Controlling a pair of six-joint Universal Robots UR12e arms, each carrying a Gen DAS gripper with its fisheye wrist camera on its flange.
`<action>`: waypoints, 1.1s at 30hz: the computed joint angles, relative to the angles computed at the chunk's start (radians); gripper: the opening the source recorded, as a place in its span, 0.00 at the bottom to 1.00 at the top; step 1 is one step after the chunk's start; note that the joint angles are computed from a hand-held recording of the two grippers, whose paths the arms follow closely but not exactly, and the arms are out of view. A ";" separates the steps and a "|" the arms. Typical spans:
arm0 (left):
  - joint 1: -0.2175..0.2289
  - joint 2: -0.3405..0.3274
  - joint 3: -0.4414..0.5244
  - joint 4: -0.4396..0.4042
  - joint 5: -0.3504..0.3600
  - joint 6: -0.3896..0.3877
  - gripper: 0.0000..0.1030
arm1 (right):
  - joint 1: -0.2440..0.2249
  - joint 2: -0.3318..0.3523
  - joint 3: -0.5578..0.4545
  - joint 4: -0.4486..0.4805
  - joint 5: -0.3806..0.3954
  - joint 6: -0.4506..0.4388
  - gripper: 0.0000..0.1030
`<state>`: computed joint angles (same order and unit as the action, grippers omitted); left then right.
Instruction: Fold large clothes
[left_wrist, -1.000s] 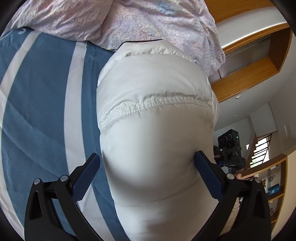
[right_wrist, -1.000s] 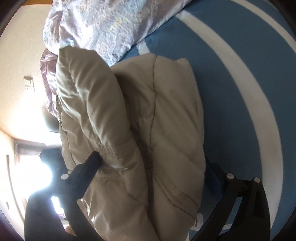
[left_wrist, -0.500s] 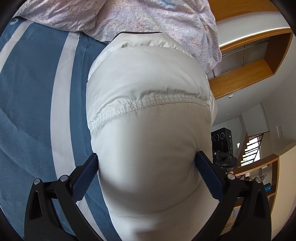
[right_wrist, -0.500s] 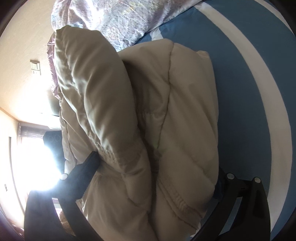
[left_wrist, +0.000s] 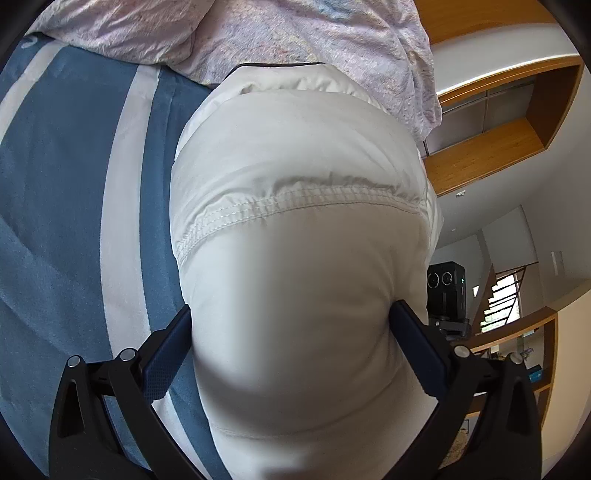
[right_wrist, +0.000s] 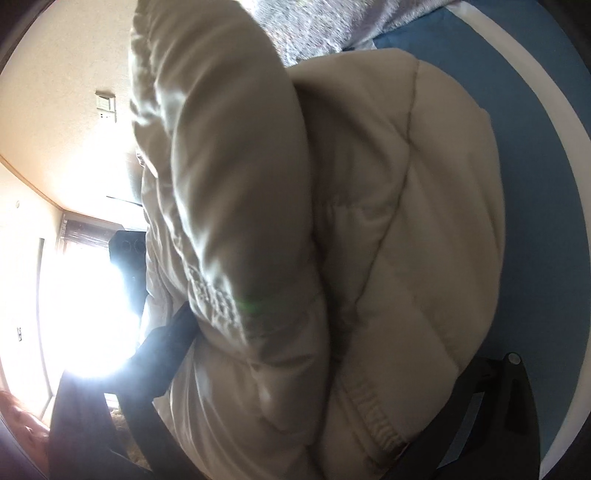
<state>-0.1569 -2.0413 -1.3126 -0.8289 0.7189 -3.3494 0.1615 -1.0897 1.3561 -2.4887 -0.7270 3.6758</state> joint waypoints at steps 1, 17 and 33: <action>-0.004 0.004 -0.004 0.015 0.015 0.002 0.99 | 0.002 0.002 0.006 -0.035 -0.002 0.011 0.98; -0.004 0.039 -0.024 0.113 0.104 0.029 0.81 | 0.021 0.048 -0.035 -0.184 0.015 0.040 0.66; 0.068 0.095 -0.101 0.238 0.190 -0.048 0.81 | 0.075 0.206 -0.316 -0.025 0.033 -0.052 0.64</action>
<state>-0.0887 -1.9460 -1.4138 -0.5908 0.9090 -3.3973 0.2363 -0.8842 1.0404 -2.5134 -0.6942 3.6238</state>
